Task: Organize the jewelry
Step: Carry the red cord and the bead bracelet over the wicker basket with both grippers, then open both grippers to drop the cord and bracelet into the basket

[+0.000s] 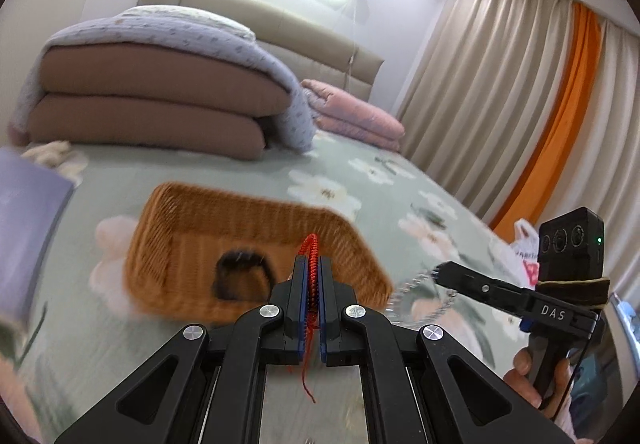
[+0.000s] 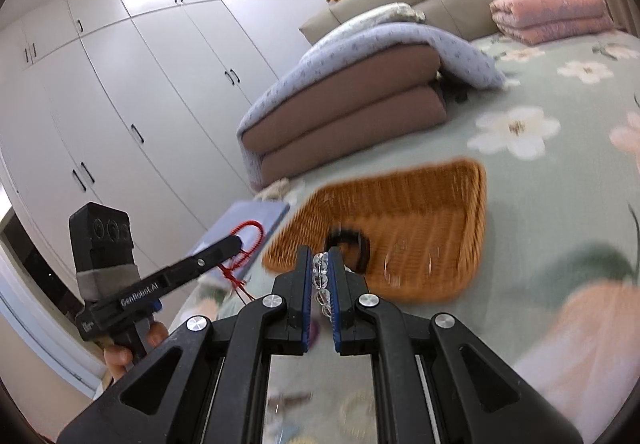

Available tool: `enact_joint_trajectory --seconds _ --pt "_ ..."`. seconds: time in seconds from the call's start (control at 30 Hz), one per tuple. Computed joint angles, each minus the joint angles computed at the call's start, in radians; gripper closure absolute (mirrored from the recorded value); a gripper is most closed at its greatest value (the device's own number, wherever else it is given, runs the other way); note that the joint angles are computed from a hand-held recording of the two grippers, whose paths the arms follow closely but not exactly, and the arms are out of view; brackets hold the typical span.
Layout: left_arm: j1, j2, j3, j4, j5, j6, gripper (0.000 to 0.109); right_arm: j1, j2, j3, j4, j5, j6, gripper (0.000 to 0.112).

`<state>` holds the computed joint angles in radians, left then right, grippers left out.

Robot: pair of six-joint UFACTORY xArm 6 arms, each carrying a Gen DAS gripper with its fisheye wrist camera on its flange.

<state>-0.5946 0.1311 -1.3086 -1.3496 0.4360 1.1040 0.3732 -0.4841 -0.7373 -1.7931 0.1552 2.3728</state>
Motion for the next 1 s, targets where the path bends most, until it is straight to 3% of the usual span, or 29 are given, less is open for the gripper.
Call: enact_joint_trajectory --seconds 0.2,0.33,0.4,0.47,0.5,0.53,0.6,0.77,0.87,1.0 --pt "-0.029 0.184 -0.193 -0.012 0.011 -0.002 0.105 -0.092 0.177 -0.124 -0.163 -0.046 0.159 0.102" --pt "-0.041 0.271 -0.25 0.03 -0.003 -0.015 0.105 -0.123 0.244 -0.115 -0.106 -0.04 0.111 0.101" --pt "-0.043 0.284 -0.252 0.047 -0.029 -0.025 0.105 -0.137 0.247 -0.109 -0.133 -0.046 0.156 0.099" --pt "-0.034 0.278 -0.245 0.027 -0.023 -0.026 0.101 -0.142 0.23 -0.09 -0.142 -0.037 0.184 0.089" --pt "-0.025 0.276 -0.247 0.01 -0.004 -0.021 0.089 -0.141 0.218 -0.078 -0.126 -0.023 0.173 0.074" --pt "-0.019 0.271 -0.244 -0.013 0.008 -0.005 0.062 -0.131 0.198 -0.057 -0.104 0.007 0.156 0.065" --pt "-0.029 0.244 -0.217 -0.096 -0.049 0.072 0.037 -0.115 0.167 -0.029 -0.082 0.046 0.131 0.064" --pt "-0.04 0.188 -0.168 -0.139 -0.09 0.17 0.037 -0.037 0.112 0.022 0.084 0.177 -0.071 0.064" --pt "-0.037 0.15 -0.128 -0.141 -0.089 0.196 0.037 0.066 0.102 0.022 0.195 0.344 -0.238 0.064" --pt "-0.024 0.087 -0.063 -0.127 -0.099 0.197 0.037 0.193 0.108 -0.001 0.249 0.543 -0.343 0.064"
